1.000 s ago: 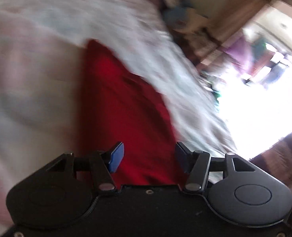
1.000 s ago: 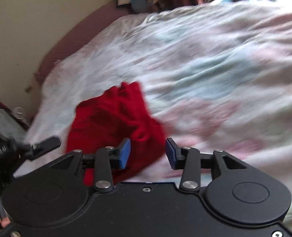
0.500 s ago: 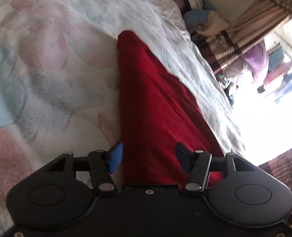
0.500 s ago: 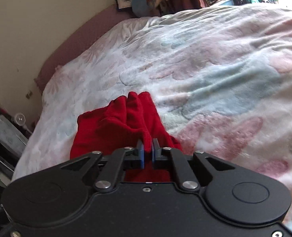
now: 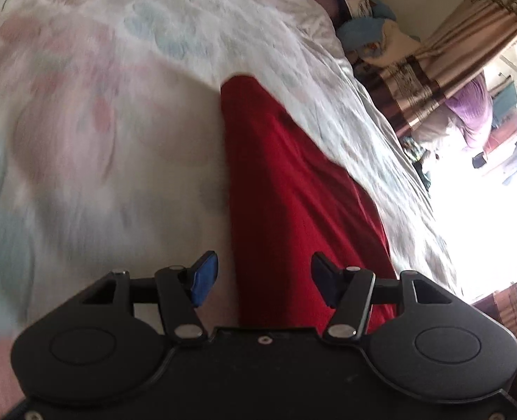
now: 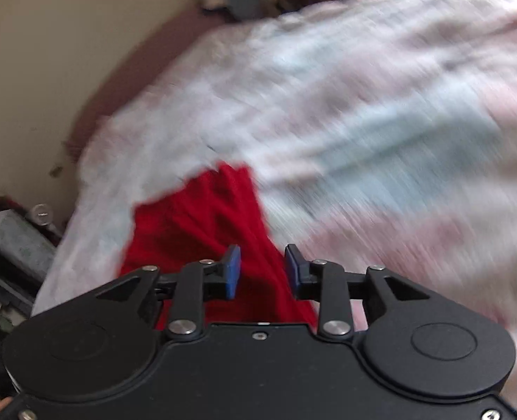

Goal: Fold small clothes

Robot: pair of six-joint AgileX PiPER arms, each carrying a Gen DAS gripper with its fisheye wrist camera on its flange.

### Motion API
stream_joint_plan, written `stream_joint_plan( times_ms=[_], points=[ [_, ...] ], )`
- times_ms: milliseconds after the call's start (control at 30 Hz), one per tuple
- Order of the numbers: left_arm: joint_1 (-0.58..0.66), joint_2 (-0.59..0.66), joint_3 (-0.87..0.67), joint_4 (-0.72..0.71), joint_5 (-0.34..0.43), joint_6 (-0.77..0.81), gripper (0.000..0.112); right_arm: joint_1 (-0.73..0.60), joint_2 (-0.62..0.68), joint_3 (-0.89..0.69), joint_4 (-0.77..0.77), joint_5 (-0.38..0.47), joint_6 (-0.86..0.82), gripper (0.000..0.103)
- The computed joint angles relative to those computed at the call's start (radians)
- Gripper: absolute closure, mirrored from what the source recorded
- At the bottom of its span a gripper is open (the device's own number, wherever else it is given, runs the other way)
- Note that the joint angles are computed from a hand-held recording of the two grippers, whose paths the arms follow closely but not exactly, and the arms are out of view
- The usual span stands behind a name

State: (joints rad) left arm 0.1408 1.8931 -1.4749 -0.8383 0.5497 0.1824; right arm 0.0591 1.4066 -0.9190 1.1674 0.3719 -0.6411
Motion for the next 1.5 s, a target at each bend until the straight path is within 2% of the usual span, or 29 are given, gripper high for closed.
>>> stream_joint_plan(
  times_ms=[67, 133, 267, 367, 467, 500, 533, 567, 667, 733, 767, 833, 900, 967, 1033, 1133, 1233, 1333, 1400, 1500],
  points=[
    [0.000, 0.072, -0.116, 0.072, 0.022, -0.090, 0.053, 0.031, 0.086, -0.110, 0.008, -0.004, -0.057, 0.074],
    [0.011, 0.139, -0.217, 0.089, 0.056, -0.132, 0.053, 0.056, 0.218, -0.279, -0.107, 0.040, 0.020, 0.074],
    [0.021, 0.217, -0.323, 0.109, 0.069, -0.201, 0.053, 0.093, 0.431, -0.563, -0.289, 0.125, 0.202, 0.074],
    [0.030, 0.255, -0.365, 0.086, 0.096, -0.233, 0.053, 0.117, 0.532, -0.711, -0.441, 0.165, 0.364, 0.074],
    [0.029, 0.287, -0.400, 0.080, 0.109, -0.257, 0.053, 0.115, 0.589, -0.778, -0.458, 0.213, 0.402, 0.074],
    [0.025, 0.277, -0.389, 0.081, 0.102, -0.258, 0.053, 0.113, 0.598, -0.781, -0.442, 0.213, 0.397, 0.090],
    [0.023, 0.270, -0.382, 0.080, 0.100, -0.254, 0.053, 0.107, 0.596, -0.772, -0.387, 0.211, 0.351, 0.098],
    [0.022, 0.265, -0.381, 0.073, 0.100, -0.242, 0.053, 0.098, 0.580, -0.744, -0.324, 0.200, 0.288, 0.100],
    [0.016, 0.242, -0.355, 0.041, 0.081, -0.169, 0.052, 0.092, 0.500, -0.653, -0.255, 0.113, 0.200, 0.101],
    [0.011, 0.250, -0.365, 0.043, 0.083, -0.157, 0.052, 0.079, 0.482, -0.624, -0.235, 0.088, 0.188, 0.101],
    [0.006, 0.262, -0.382, 0.067, 0.092, -0.181, 0.052, 0.072, 0.498, -0.639, -0.265, 0.103, 0.219, 0.101],
    [0.002, 0.297, -0.426, 0.103, 0.113, -0.220, 0.051, 0.055, 0.579, -0.721, -0.309, 0.190, 0.284, 0.101],
    [0.002, 0.297, -0.422, 0.105, 0.114, -0.232, 0.051, 0.062, 0.609, -0.736, -0.366, 0.180, 0.325, 0.101],
    [0.010, 0.276, -0.406, 0.094, 0.136, -0.227, 0.051, 0.045, 0.615, -0.735, -0.324, 0.205, 0.318, 0.098],
    [0.021, 0.222, -0.353, 0.081, 0.166, -0.181, 0.051, 0.008, 0.563, -0.679, -0.217, 0.234, 0.260, 0.086],
    [0.015, 0.080, -0.204, 0.163, 0.187, -0.129, 0.051, -0.045, 0.403, -0.509, -0.120, 0.246, 0.130, 0.082],
    [0.000, -0.081, -0.025, 0.244, 0.164, -0.087, 0.051, -0.106, 0.251, -0.352, -0.111, 0.312, 0.039, 0.079],
    [0.019, -0.219, 0.160, 0.154, 0.187, 0.000, 0.054, -0.152, 0.126, -0.220, -0.185, 0.348, 0.053, 0.078],
    [0.027, -0.273, 0.257, 0.088, 0.191, 0.032, 0.054, -0.183, 0.072, -0.140, -0.178, 0.362, 0.036, 0.078],
    [0.020, -0.324, 0.366, 0.002, 0.134, 0.049, 0.055, -0.207, 0.018, -0.040, -0.140, 0.345, 0.026, 0.077]
  ],
)
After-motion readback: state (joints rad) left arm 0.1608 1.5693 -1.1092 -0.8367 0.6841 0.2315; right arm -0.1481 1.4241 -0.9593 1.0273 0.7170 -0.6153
